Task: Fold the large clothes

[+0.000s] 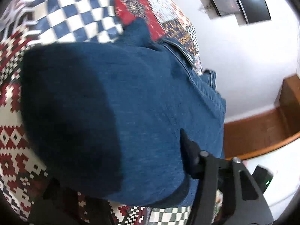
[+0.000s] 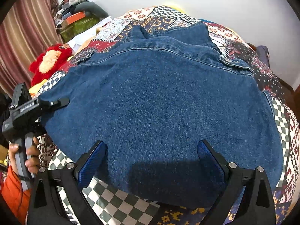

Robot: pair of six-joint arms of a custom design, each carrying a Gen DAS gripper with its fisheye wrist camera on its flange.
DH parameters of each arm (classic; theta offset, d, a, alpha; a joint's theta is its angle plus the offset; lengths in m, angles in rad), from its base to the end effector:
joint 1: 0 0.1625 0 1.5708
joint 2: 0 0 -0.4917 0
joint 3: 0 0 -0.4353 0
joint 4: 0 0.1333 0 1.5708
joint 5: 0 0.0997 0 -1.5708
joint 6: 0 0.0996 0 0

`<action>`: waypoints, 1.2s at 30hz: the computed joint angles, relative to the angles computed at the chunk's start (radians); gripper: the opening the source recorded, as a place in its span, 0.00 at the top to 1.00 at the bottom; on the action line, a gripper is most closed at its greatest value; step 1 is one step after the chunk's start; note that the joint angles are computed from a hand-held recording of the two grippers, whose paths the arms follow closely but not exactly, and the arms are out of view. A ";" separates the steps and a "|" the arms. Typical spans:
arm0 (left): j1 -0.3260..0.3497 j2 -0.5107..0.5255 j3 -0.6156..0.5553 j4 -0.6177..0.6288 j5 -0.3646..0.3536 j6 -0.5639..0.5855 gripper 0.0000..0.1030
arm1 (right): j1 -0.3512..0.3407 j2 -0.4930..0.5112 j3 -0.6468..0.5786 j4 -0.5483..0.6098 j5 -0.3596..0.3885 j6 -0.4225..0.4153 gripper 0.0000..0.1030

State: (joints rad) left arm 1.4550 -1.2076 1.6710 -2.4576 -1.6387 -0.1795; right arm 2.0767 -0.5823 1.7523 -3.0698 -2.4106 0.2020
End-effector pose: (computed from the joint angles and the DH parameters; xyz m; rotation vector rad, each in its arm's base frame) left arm 0.0453 -0.7058 0.3779 0.0724 -2.9503 0.6126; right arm 0.3892 -0.5804 0.0014 0.1844 -2.3606 0.7331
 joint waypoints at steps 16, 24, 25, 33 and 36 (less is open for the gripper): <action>-0.203 -0.166 0.124 -0.288 0.222 0.164 0.64 | 0.043 -0.023 -0.023 -0.064 0.037 0.018 0.05; -0.276 -0.188 0.187 -0.475 0.464 0.232 0.64 | 0.035 0.071 -0.150 0.005 0.113 -0.008 0.05; -0.286 -0.186 0.187 -0.488 0.495 0.259 0.64 | 0.032 0.081 -0.164 0.036 0.118 -0.013 0.05; -0.355 -0.144 0.220 -0.571 0.645 0.379 0.64 | 0.032 0.142 -0.221 0.158 0.102 -0.081 0.02; -0.384 -0.132 0.219 -0.593 0.638 0.427 0.64 | 0.013 0.073 -0.162 0.166 0.195 -0.044 0.03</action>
